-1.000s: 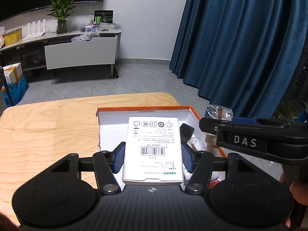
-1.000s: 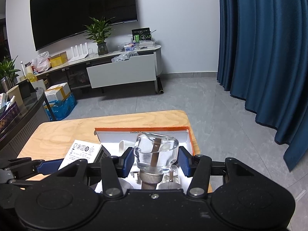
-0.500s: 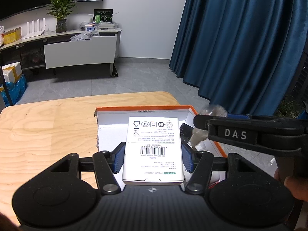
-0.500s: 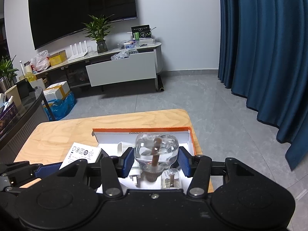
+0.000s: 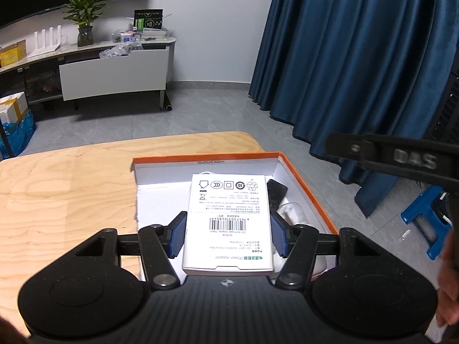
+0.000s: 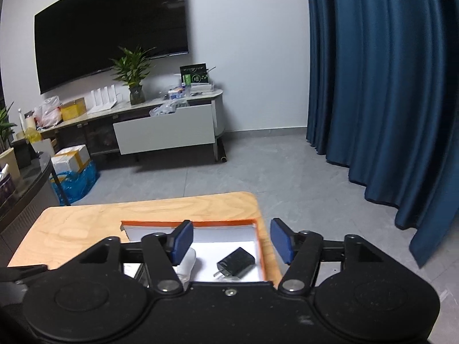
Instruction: Organize rigid objects
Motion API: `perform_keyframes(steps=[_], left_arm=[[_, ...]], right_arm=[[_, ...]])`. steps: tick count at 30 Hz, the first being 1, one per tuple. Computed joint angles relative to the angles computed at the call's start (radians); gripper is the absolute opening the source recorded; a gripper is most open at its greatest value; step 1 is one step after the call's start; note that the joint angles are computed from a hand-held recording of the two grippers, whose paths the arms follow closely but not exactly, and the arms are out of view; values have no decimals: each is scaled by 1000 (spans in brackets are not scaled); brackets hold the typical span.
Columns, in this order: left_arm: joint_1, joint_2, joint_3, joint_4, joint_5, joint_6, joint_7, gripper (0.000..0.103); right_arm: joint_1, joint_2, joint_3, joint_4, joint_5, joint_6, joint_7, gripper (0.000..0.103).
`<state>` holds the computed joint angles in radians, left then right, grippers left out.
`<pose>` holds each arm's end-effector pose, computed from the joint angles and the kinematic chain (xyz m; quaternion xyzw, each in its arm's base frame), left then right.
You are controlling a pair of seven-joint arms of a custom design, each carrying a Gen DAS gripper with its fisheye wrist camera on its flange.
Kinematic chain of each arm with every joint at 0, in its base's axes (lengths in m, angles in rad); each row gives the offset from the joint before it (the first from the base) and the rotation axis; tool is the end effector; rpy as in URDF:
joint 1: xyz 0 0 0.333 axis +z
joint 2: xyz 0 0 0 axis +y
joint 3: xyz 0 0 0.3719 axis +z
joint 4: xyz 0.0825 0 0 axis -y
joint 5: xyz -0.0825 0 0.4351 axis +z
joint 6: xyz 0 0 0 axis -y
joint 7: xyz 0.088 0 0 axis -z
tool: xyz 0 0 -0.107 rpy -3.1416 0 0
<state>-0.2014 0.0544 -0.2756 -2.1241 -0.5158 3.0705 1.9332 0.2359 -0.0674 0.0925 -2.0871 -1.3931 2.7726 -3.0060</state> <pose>0.5873 -0.2557 0.5126 -0.5214 0.7329 -0.3991 0.1780 0.5603 0.2374 0.5445 -0.5386 0.6633 -0.3612 0.3734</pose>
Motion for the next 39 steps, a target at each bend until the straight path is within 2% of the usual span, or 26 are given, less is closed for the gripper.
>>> perform_keyframes(steps=[6, 8, 10, 14, 17, 19, 23, 26, 28, 32, 37, 39], left_arm=[[1, 41, -21, 48, -20, -17, 8, 61], [-10, 53, -4, 64, 47, -43, -55, 74], [10, 50, -26, 62, 10, -43, -27, 75], [8, 11, -13, 28, 30, -39, -60, 81], [-3, -33, 3, -7, 39, -25, -87, 95], [-14, -73, 21, -44, 110, -1, -155, 103], [3, -167, 28, -117, 321, 4, -355, 103], [39, -234, 5, -168, 449, -23, -479, 103], [41, -276, 4, -209, 495, -29, -528, 103], [127, -358, -73, -285, 633, -61, -705, 103], [139, -415, -100, -350, 729, -123, -814, 103], [98, -418, -67, -362, 724, -157, -810, 103]], right_arm=[[1, -66, 22, -60, -26, -78, 38, 82], [-3, -87, 28, -81, -31, -84, 59, 83], [-4, -107, 37, -99, -23, -98, 56, 84], [-8, -142, 50, -133, 9, -105, 35, 85], [-15, -168, 60, -159, 32, -92, 33, 86], [-19, -191, 74, -178, 31, -95, 47, 88], [-19, -240, 98, -215, 55, -100, 25, 90], [-19, -277, 118, -246, 91, -106, -15, 97], [-20, -302, 133, -269, 116, -116, -37, 98], [-20, -342, 151, -321, 190, -107, -84, 99], [-21, -372, 179, -372, 307, -101, -168, 100], [-26, -378, 196, -384, 341, -113, -189, 100]])
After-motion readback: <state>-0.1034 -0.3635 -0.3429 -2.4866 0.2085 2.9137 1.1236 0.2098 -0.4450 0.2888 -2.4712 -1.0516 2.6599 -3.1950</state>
